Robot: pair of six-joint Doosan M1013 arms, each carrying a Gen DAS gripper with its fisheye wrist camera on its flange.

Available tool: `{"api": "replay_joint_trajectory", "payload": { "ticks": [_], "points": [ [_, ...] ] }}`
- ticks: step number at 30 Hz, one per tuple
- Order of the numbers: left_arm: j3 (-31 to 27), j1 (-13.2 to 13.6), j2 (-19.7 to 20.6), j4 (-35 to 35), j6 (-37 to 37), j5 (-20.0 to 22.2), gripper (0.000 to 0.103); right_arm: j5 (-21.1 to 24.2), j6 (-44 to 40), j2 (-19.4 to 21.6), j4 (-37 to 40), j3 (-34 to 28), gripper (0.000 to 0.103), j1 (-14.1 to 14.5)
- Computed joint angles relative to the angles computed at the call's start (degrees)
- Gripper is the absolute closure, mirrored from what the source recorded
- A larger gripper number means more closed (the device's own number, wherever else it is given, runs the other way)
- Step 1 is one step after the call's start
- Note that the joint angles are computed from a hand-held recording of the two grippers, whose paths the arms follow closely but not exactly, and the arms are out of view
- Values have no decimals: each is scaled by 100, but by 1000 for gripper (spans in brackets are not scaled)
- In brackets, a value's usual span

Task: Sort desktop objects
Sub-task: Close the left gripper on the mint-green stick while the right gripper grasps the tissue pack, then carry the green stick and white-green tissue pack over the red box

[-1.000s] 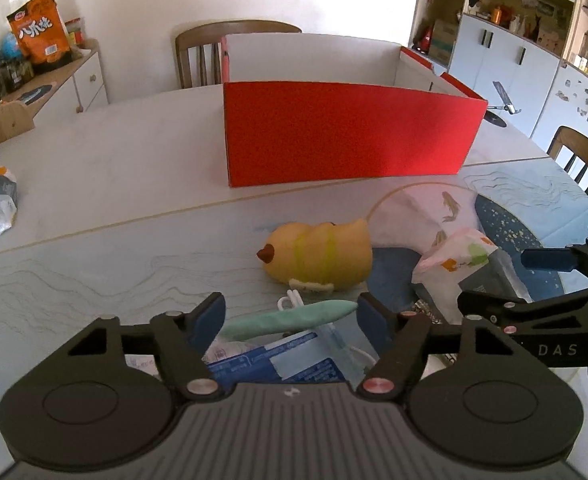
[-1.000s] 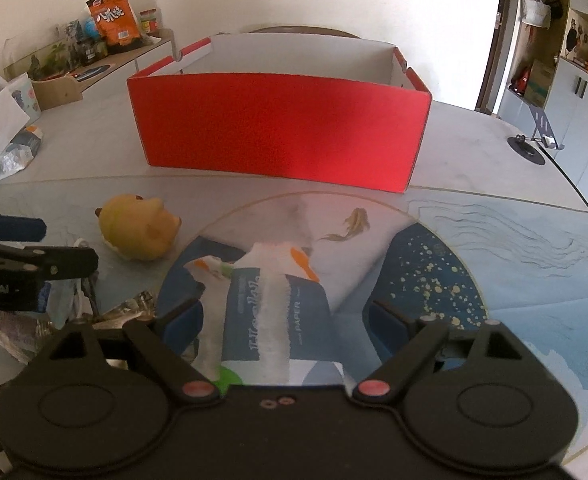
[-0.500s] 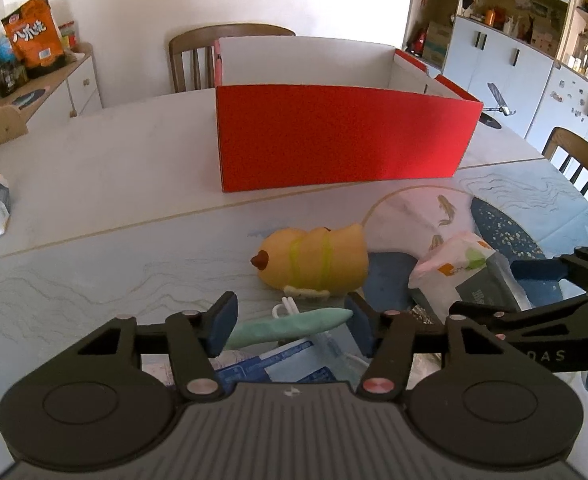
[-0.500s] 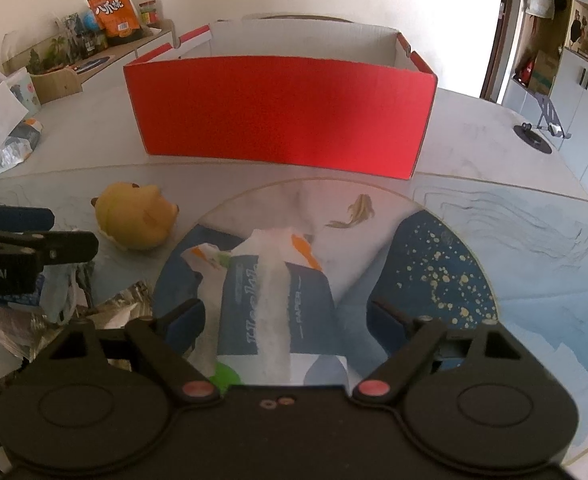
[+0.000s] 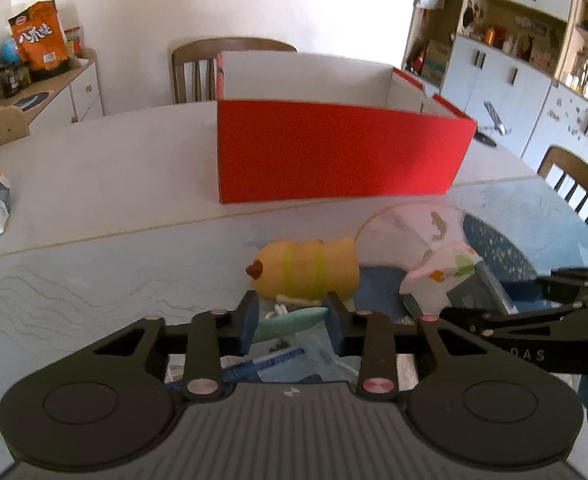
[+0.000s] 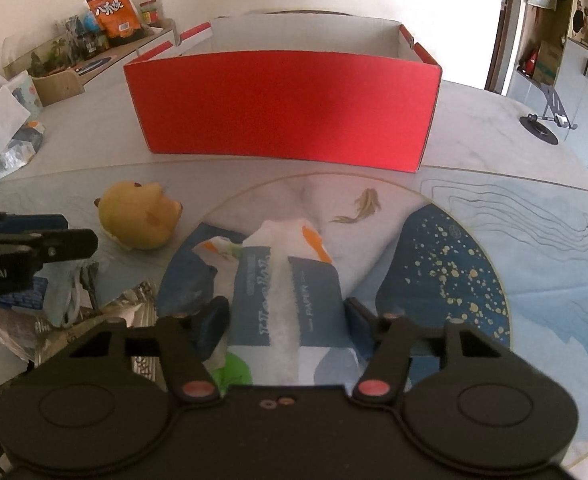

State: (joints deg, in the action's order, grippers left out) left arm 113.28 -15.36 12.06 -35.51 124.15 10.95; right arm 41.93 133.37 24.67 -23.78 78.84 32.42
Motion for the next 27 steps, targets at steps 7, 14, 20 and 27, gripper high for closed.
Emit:
{"api": "replay_joint_trajectory", "payload": {
  "ticks": [7, 14, 20, 27],
  "points": [
    [22, 78, -58, -649, 447, -90, 82, 48, 118, -23, -224, -21, 54, 32],
    [48, 149, -141, 48, -372, -289, 91, 60, 70, -40, -344, -63, 58, 50],
    [27, 325, -156, 489, -1107, -254, 94, 54, 57, -38, -415, -127, 58, 68],
    [3, 386, -185, 159, -862, -210, 94, 80, -35, -36, -453, -228, 61, 82]
  ]
}}
